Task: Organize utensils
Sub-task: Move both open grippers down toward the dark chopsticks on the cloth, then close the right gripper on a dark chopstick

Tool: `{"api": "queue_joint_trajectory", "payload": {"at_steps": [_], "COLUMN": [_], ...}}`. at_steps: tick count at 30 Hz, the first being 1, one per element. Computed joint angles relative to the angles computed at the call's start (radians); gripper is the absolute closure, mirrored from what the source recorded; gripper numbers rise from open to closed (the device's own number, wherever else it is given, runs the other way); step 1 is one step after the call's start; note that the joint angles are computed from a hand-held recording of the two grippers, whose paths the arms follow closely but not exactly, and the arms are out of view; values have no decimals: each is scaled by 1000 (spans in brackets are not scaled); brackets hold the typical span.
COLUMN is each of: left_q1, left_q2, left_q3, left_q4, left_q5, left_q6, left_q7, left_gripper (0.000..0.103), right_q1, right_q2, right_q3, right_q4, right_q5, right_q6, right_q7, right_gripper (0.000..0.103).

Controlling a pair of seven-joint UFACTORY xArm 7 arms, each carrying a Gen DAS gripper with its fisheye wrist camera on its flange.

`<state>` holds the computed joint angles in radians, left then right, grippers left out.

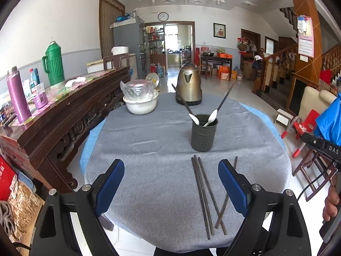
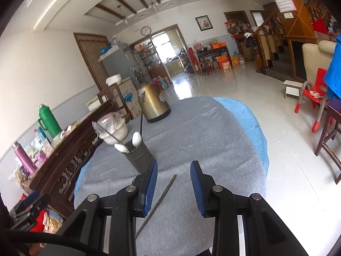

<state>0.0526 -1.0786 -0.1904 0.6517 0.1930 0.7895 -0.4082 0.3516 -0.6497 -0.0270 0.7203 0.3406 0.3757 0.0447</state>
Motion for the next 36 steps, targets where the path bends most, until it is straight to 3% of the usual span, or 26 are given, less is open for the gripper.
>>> {"api": "queue_joint_trajectory", "payload": {"at_steps": [8,16,24,31,36], "left_q1": [-11,-28,-47,-80,-84], "left_q2": [49,162,286,382,406], "left_q3": [36,90,158,232,271], "left_q4": [-14,-23,-27,-6,-3], "left_q5": [-29,-69,-125,-197,-242], "left_q6": [43,59,-6,-63,-64], "left_q7": [3,27,92,244,371], "left_gripper": [13,13,13,14,32], "right_q1": [66,16,-79,-98,-94], "right_q2": [116,358,633,771,838], "right_q3": [-43,12,112,144,151], "right_q4": [70,236,464,614,681], "right_q5": [99,182,119,-50,-115], "right_q6": [129,260,408,489,552], "right_q7": [-54,-82,40,242,351], "right_gripper": [68,68,69,72,77]}}
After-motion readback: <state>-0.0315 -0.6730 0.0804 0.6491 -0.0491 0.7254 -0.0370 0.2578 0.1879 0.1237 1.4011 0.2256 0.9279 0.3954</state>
